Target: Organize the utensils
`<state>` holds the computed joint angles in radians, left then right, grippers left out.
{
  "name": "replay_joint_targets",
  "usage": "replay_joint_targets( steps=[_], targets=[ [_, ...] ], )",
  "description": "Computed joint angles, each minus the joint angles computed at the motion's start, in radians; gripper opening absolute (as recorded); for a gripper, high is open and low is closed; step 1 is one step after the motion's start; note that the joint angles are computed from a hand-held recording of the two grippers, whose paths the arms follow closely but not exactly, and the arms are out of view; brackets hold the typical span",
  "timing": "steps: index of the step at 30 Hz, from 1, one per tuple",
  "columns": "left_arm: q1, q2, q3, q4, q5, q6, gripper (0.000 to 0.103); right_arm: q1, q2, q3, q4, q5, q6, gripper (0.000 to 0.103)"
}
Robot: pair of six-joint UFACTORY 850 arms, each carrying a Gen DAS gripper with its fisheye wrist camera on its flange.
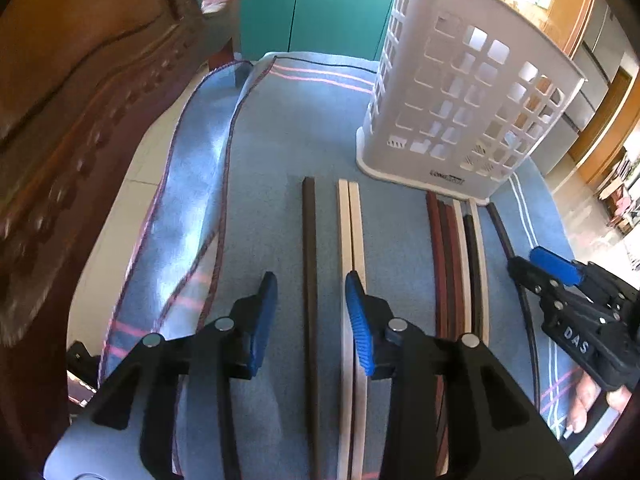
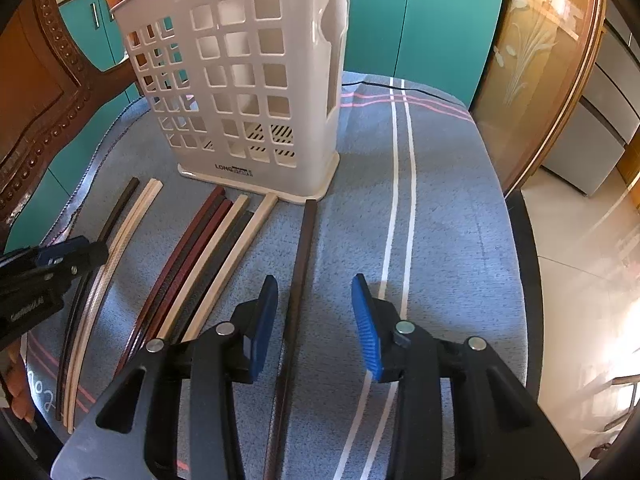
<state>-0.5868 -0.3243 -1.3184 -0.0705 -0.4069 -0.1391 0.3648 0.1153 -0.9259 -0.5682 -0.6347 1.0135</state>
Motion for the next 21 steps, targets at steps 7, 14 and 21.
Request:
replay_joint_targets(
  steps=[7,14,21],
  targets=[
    [-0.009,-0.073,-0.107,0.093,-0.064,-0.062,0.036,-0.009,-0.064,-0.047,-0.051,-0.032,0.024,0.038],
    [0.039,-0.090,-0.129,-0.132,-0.099,0.082,0.036,-0.021,-0.074,-0.050,-0.075,-0.013,0.043,0.038],
    [-0.003,-0.079,-0.108,0.137,-0.075,-0.093,0.023,-0.012,-0.084,-0.050,-0.116,-0.017,0.078,0.039]
  ],
)
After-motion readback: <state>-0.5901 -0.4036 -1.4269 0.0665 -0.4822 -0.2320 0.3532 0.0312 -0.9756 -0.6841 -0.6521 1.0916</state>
